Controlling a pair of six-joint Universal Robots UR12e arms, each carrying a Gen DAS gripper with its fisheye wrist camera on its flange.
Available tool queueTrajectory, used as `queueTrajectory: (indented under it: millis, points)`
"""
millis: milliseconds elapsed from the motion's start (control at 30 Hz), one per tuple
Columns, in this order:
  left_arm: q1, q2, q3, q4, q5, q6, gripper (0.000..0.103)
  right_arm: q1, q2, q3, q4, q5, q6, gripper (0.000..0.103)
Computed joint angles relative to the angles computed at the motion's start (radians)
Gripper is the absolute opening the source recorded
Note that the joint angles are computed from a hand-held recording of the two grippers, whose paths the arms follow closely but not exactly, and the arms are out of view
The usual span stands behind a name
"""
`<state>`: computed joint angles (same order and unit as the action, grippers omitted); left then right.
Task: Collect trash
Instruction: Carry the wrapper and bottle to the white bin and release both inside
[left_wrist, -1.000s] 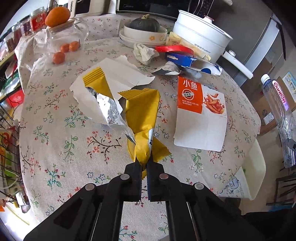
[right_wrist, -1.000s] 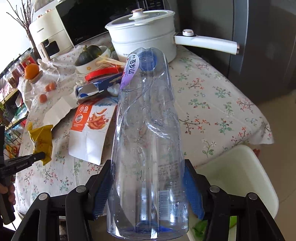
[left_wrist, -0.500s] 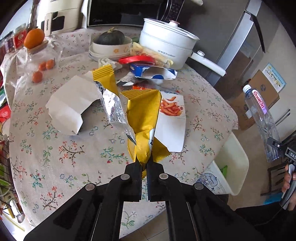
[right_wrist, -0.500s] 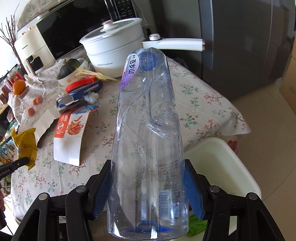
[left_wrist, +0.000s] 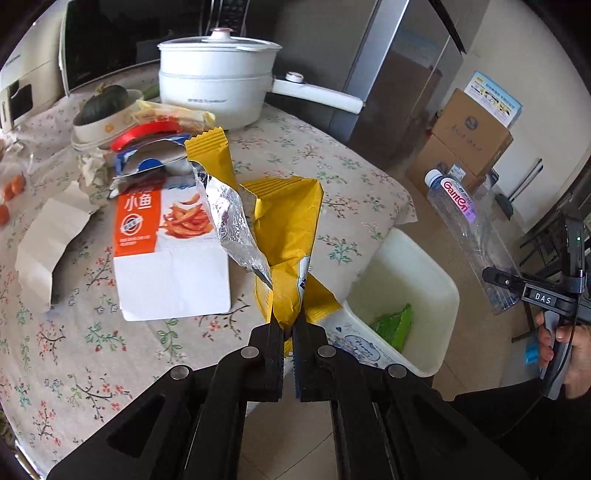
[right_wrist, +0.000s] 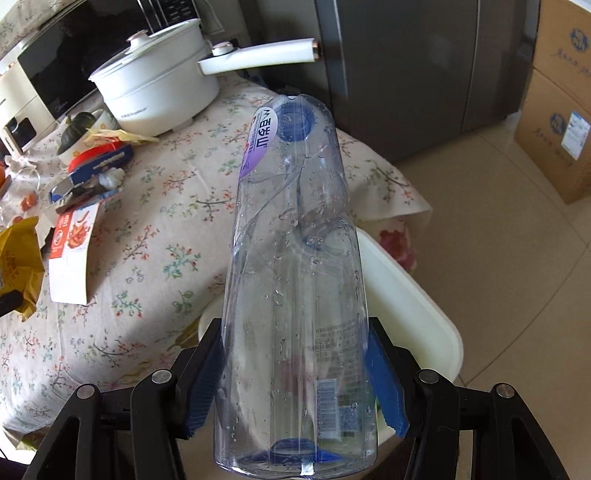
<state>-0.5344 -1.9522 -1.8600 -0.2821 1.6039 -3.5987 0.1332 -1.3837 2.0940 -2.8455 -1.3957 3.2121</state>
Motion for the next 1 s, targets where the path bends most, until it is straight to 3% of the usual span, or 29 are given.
queueTrajectory:
  millis: [233,533,767,1000]
  points:
    - [-0.041,-0.062,0.088,-0.035,-0.058,0.054,0.003,-0.045,-0.011,0.032,0.026,0.009,0.004,0.063]
    - [-0.087,-0.164,0.208,-0.103,-0.117,0.131,0.003,-0.059,-0.005,0.041,0.06,0.013,-0.011,0.063]
    - [-0.091,-0.231,0.27,-0.147,-0.13,0.128,0.003,-0.064,-0.001,0.038,0.079,0.014,-0.017,0.063]
    - [-0.083,-0.247,0.274,-0.11,-0.122,0.139,0.005,-0.06,0.007,0.032,0.1,-0.005,-0.019,0.063]
